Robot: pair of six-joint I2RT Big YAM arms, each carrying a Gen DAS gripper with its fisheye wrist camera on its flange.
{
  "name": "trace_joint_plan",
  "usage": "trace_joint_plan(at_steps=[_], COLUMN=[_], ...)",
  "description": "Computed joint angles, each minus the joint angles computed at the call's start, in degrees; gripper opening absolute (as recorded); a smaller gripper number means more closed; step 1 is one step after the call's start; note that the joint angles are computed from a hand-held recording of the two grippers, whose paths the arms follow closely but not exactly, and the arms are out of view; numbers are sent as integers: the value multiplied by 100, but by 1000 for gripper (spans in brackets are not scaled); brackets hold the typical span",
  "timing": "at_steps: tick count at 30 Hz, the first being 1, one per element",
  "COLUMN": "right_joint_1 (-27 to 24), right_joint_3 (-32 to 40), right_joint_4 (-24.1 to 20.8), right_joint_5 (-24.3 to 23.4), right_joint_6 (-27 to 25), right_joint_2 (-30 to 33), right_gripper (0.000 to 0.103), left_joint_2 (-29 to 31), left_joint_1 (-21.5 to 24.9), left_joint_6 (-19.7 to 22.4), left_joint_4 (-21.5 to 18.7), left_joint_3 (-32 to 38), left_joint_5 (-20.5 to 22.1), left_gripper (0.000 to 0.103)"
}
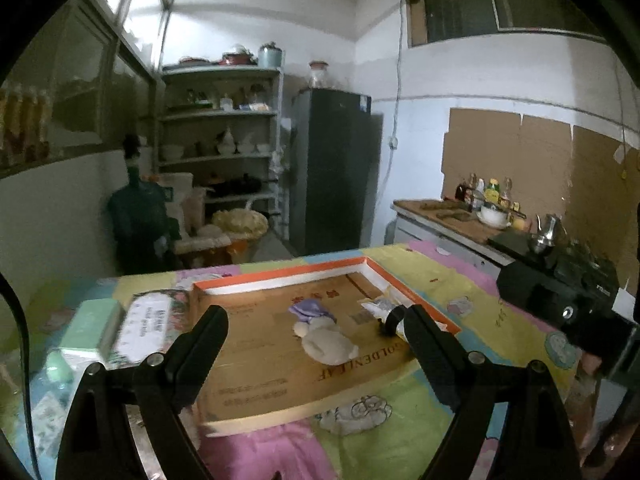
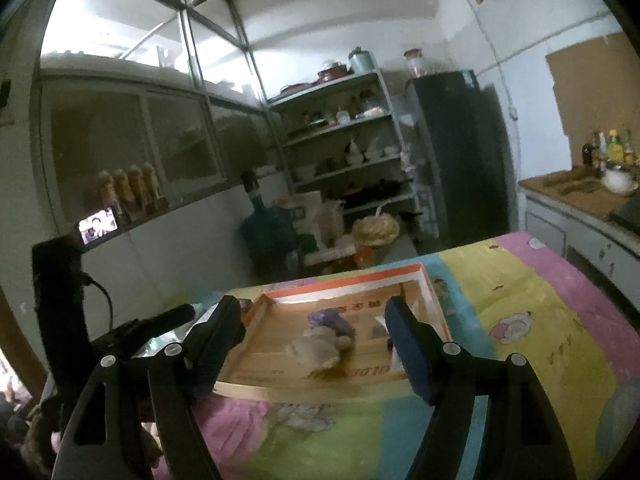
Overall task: Organize soft objects
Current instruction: 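Withdraw both grippers from the tray back over the cluttered pile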
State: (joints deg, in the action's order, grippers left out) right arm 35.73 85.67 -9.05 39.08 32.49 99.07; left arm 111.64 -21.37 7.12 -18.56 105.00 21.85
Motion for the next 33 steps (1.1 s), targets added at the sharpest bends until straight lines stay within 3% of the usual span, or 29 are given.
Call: trace_joint_plan(at_steps=[2, 9, 16, 33], right_joint_1=[142, 591, 839, 1174], right_joint_3=[114, 709, 1121, 2104], right_joint_4=[-42, -626, -746, -920], right_joint_5=[239, 1143, 1261, 1166], right_joint_6=[62, 641, 771, 249], right_joint_2=[84, 516, 865, 1487], right_gripper=[76, 76, 76, 76], left_joint_2=[-226, -701, -991, -1370], left_joint_1=[85, 385, 659, 1417], left_joint_6=[-81, -34, -70, -180], left_joint_4=[311, 697, 775, 1076], left_joint_3=[-362, -1009, -1369, -2003], left_joint_5=[17, 213, 347, 382], left_gripper=[90, 90, 89, 89])
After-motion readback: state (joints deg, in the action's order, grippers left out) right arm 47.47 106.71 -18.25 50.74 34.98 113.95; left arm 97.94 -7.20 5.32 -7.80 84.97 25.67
